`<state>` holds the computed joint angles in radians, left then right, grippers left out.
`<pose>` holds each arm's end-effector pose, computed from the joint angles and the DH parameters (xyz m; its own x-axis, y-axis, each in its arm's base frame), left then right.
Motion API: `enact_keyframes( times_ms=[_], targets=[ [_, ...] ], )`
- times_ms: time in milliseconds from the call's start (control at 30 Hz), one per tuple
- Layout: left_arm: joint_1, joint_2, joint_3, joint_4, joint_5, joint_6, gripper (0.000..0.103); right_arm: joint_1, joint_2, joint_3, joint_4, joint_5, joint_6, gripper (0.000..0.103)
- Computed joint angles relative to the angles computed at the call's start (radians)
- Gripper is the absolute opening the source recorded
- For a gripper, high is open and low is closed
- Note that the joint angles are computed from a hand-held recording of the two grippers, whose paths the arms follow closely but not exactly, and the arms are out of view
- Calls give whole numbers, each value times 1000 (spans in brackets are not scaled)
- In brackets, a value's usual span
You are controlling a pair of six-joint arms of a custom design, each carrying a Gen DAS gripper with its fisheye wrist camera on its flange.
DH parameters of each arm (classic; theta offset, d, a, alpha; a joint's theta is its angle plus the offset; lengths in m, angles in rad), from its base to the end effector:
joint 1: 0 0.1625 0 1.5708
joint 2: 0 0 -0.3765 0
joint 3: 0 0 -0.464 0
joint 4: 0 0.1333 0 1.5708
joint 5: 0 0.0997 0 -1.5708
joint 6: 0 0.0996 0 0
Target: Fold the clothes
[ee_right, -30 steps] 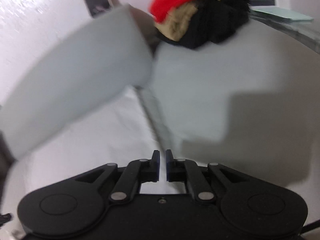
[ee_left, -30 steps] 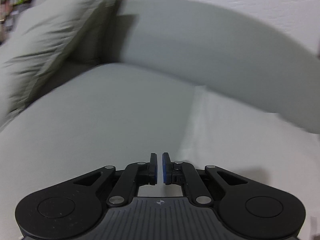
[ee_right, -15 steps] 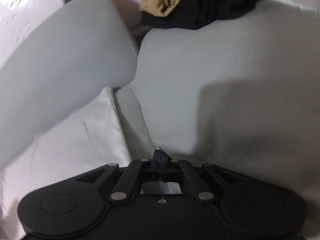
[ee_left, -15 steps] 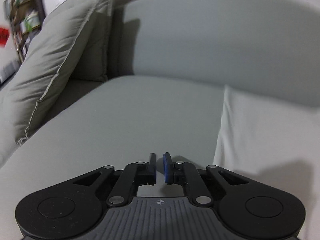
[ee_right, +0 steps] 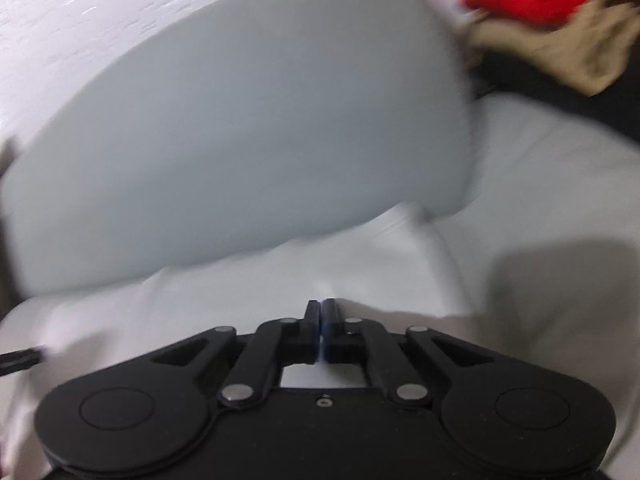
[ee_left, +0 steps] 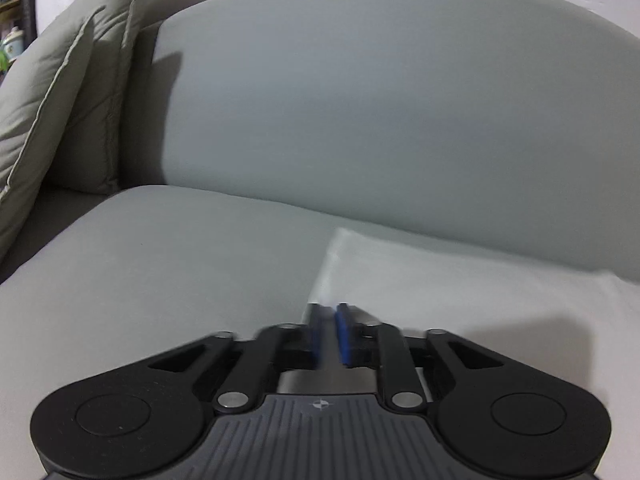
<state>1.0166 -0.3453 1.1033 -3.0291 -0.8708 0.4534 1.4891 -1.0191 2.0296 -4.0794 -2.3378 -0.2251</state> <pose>-0.2618 -0.7983 -0.0230 -0.6048 0.3293 -0.7251 0.7423 0.5628 -0.3636 0.0213 -0.5262 0.1843 -0.6458 0.7136 0.2717 -0.1418 0.2377 -0.9609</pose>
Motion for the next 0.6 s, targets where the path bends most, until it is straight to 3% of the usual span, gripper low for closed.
enact_keyframes(
  times_ms=[100,200,300,367,467,500,567,600],
  targets=[
    [-6,96,-150,3,124,59,12,-29,-29,-11,-45,-86,-28,0],
    [7,42,-141,101,18,-87,10,-43,-104,4,35,-110,61,5],
    [5,7,-90,60,-114,-14,11,-52,-147,63,-58,26,129,7],
    [0,33,-113,69,-139,53,13,-61,-159,78,-19,128,140,7],
    [-6,133,-239,138,-21,70,13,-79,-153,61,127,214,147,7],
    [-4,170,-294,161,21,52,17,-79,-135,40,159,185,135,6],
    [4,200,-362,203,33,-5,22,-74,-79,-10,99,57,74,0],
    [1,229,-411,214,67,-3,12,-74,-48,-37,35,-3,31,0]
  ],
)
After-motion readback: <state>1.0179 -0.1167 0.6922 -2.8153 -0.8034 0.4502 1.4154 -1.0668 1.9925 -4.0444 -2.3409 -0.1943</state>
